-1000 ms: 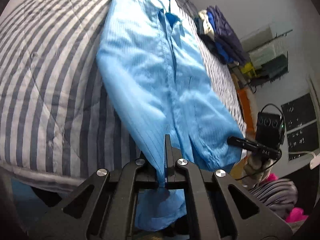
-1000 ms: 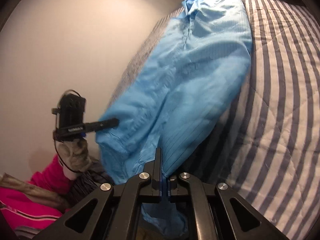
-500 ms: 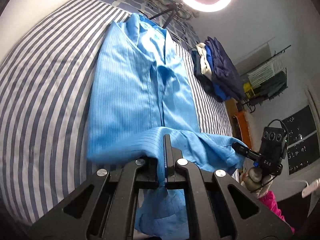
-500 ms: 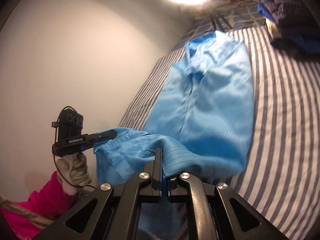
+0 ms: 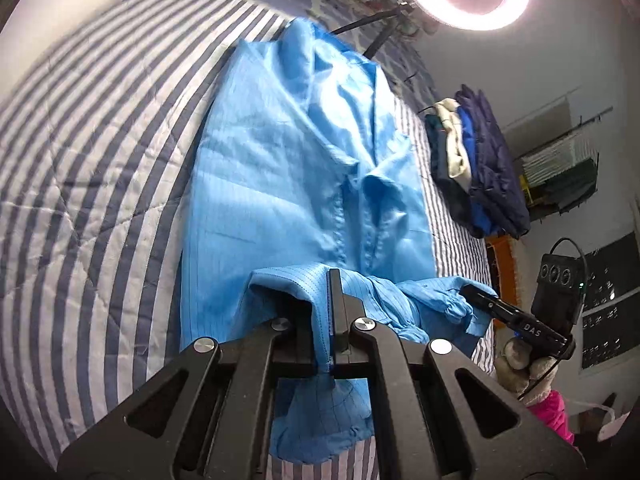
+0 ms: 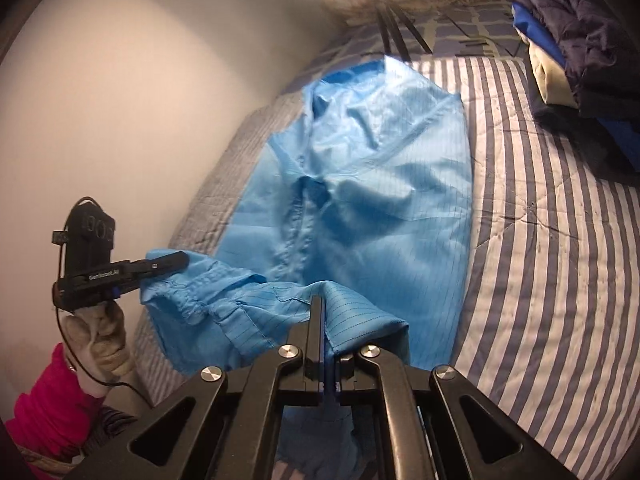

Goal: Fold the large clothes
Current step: 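Lay the hem over the jacket body and open both tools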

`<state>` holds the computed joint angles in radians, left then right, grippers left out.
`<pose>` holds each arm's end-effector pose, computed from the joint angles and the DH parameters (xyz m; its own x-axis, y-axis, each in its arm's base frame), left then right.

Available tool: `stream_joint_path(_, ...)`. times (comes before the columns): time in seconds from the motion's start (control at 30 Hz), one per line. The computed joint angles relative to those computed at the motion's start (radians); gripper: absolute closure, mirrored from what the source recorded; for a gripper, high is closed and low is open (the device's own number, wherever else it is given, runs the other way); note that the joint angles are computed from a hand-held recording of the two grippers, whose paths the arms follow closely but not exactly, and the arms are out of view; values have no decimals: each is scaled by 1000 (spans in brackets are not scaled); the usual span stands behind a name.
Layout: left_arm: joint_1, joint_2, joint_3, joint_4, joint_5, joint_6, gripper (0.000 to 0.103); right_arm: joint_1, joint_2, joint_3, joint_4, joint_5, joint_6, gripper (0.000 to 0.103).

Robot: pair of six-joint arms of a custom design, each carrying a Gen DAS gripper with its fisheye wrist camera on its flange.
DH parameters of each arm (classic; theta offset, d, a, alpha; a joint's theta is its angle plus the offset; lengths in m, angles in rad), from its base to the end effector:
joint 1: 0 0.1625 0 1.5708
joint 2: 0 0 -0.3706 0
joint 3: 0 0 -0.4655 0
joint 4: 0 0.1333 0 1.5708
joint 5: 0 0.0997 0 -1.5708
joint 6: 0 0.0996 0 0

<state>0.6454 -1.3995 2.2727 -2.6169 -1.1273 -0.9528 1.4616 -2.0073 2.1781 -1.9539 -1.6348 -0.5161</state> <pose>-0.2743 -0.4269 0.0995 -0.9904 -0.0906 -0.1047 -0.0349 0.8952 -0.4442 0.0804 -0.4318 0.3431 -0.9141 -0.3733 0.1584 -0.3962 0.9054 -0.1524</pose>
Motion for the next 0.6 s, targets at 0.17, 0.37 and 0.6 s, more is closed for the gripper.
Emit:
stream_joint_path(0.17, 45, 23, 1, -9, -27, -4, 103, -32, 65, -23, 21, 2, 21, 96)
stream_joint_path(0.37, 71, 8, -9, -8, -100, 12, 76, -68, 43, -37, 72, 47, 24, 60)
stream_joint_path(0.6, 24, -101, 24, 29, -103, 51, 40, -143, -114, -35, 195, 147, -42, 57)
